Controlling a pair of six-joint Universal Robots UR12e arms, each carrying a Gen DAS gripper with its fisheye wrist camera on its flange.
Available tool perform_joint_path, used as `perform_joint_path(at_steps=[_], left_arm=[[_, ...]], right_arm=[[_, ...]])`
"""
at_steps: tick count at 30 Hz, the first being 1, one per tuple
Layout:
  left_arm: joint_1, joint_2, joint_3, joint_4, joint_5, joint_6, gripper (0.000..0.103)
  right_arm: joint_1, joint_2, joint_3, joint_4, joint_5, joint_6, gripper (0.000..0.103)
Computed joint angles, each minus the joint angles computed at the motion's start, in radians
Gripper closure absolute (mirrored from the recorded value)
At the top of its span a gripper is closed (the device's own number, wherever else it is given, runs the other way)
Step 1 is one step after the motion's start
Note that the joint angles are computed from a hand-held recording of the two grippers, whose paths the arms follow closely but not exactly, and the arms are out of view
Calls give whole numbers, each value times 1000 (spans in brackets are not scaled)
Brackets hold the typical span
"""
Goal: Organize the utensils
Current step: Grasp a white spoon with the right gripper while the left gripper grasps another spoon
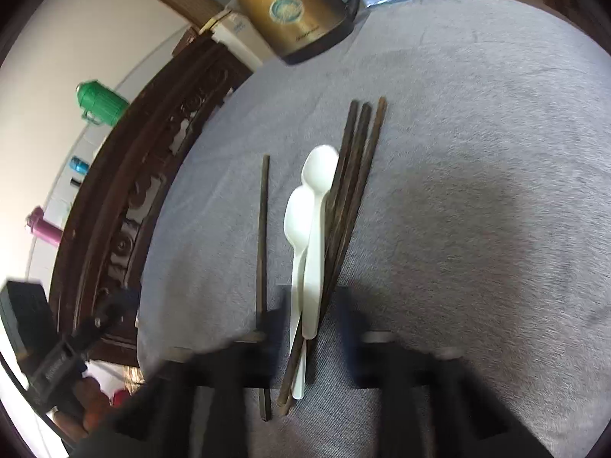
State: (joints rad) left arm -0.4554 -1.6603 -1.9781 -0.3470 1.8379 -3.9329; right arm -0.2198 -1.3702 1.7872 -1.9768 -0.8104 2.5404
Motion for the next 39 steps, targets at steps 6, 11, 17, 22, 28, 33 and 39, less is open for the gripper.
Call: perform_joint_path(at_steps=[6,11,17,22,28,33,39], left_arm=[[22,-42,43,-3,-68,88,71],[30,-84,85,-9,-131,139,71],[31,-148,166,-68,-190,220,70],[42,-192,216,-148,-222,245,70],[46,-214,231,-164,-242,275,70],[39,-236,256,-166,-240,341,84],[39,-251,266,-141,-242,379,97]], right_arm=[[-47,-30,53,-86,39,4,92],[-111,-69,99,-123,70,21,92],[-174,-117,151,-132,19,1,92],[-177,-116,134,-86,-37,-20,79],[-165,-85,115,-244,-1,67,41],[-97,-26,43,-246,-69,38,56],[-43,-2,24,-275,-171,-19,73]])
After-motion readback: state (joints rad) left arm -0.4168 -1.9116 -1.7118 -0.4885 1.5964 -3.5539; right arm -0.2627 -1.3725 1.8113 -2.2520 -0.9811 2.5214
